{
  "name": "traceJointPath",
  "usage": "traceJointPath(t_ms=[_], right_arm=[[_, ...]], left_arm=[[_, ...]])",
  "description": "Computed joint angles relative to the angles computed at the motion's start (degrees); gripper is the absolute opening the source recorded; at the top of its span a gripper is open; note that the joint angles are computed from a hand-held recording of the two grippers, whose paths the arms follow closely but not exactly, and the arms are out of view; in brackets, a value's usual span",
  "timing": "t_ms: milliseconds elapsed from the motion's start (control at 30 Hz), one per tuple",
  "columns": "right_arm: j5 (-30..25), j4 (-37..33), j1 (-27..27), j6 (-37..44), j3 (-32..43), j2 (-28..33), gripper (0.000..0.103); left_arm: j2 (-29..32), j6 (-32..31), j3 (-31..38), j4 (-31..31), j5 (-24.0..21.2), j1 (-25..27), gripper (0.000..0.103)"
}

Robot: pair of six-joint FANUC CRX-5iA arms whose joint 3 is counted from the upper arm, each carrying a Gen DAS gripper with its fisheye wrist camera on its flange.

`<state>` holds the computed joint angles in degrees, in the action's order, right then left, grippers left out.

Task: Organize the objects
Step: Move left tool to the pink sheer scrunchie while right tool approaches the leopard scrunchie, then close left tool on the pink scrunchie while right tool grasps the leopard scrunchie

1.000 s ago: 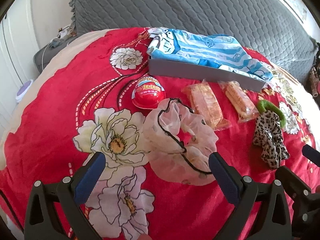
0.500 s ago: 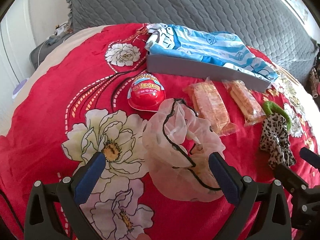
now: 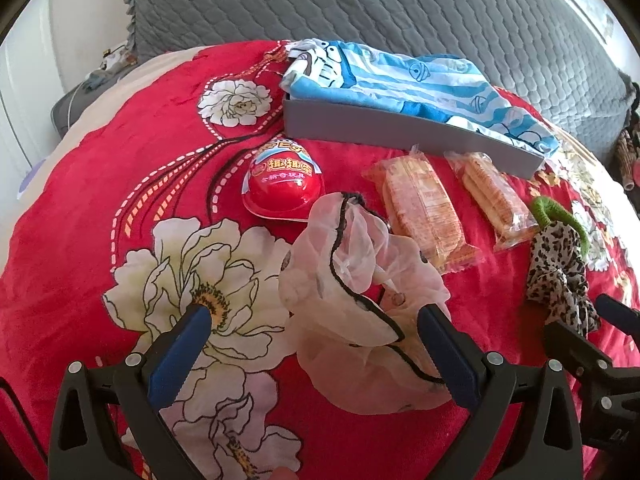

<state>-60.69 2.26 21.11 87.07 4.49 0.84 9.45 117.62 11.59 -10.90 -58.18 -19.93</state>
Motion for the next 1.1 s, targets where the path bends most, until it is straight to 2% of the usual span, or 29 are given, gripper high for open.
traceJointPath(t_ms=[133, 467, 700, 800, 867, 933, 1100], right_arm=[[-0.35, -0.51, -0.23, -0.19, 0.38, 0.39, 0.099], [-1.21, 0.72, 0.07, -0.93, 0.72, 1.59, 0.07], [-1.21, 0.65, -0.2, -1.2, 1.11, 2.23, 0.055], [-1.2, 0.32, -0.28, -0.53, 1.16, 2.2, 0.044], [-1.2, 0.52, -0.22, -0.47, 1.11, 2.2, 0.04], [-1.28, 0.33, -0.29, -0.41, 1.21, 2.22, 0.037], [-1.67, -0.45, -0.47, 0.11, 1.54, 2.17, 0.03]], left_arm=[[-0.03, -0.76, -0.6, 1.33, 1.0, 0.56, 0.103], [-0.1, -2.43, -2.11, 4.58, 2.67, 1.84, 0.102], [-0.23, -2.78, -2.0, 4.26, 3.05, 1.55, 0.098], [-0.38, -4.08, -2.37, 5.17, 3.54, 1.64, 0.09], [-0.32, -5.41, -2.39, 5.9, 3.71, 1.63, 0.075], [-0.18, -7.66, -2.42, 7.29, 3.82, 1.75, 0.064], [-0.45, -10.54, -3.08, 9.78, 4.63, 1.9, 0.051]])
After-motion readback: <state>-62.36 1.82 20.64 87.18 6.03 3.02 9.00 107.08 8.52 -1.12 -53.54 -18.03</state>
